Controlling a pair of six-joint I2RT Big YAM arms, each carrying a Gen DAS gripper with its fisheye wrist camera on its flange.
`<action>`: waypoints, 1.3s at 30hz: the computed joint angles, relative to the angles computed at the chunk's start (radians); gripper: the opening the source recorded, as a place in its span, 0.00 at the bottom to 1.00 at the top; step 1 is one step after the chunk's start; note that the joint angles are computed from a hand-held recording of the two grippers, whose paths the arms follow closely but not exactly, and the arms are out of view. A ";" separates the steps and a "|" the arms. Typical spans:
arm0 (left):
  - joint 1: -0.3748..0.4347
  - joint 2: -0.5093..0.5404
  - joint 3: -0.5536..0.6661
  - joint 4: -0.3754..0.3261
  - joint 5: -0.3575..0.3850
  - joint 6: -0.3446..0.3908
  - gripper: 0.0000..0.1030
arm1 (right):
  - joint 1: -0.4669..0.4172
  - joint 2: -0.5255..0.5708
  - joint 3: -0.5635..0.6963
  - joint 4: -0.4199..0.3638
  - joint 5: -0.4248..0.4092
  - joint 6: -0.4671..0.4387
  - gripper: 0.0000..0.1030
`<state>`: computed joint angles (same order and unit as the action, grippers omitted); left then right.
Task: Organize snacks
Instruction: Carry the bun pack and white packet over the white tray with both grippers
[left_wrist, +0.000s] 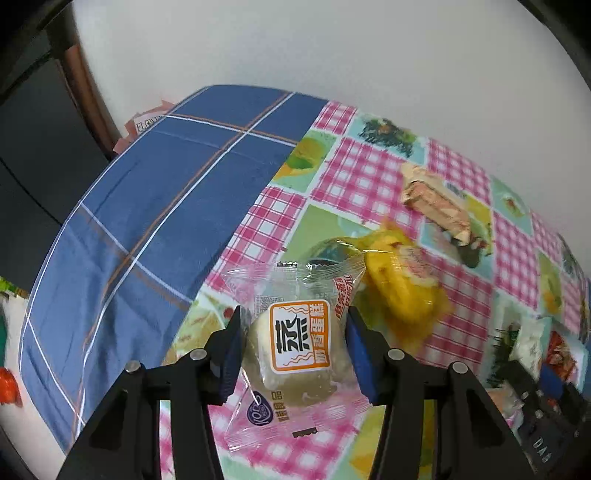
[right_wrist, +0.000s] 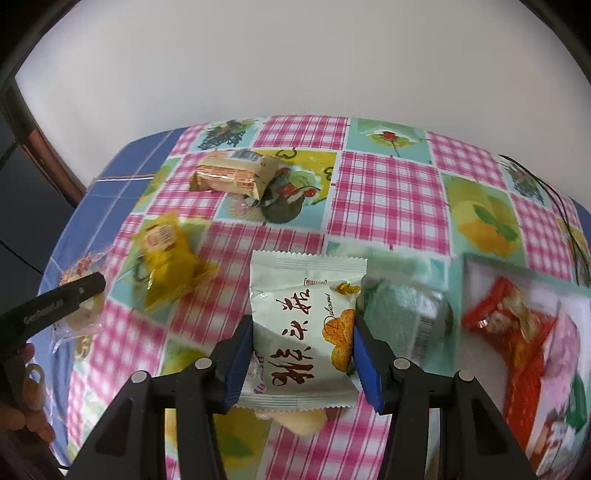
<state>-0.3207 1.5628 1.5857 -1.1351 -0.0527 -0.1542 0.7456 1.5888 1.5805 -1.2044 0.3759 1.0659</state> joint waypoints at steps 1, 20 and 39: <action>-0.006 -0.015 -0.011 0.000 0.000 -0.010 0.51 | 0.011 -0.014 -0.011 0.001 0.001 0.020 0.53; -0.183 -0.212 -0.179 -0.013 -0.018 -0.157 0.52 | 0.166 -0.203 -0.170 -0.096 0.051 0.312 0.53; -0.433 -0.156 -0.076 0.000 -0.026 -0.197 0.52 | 0.142 -0.443 -0.346 -0.318 0.087 0.546 0.53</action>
<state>-0.7533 1.4072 1.5098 -1.1349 -0.0783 -0.3508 0.8872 1.1454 1.2341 -1.5227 0.4628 1.6123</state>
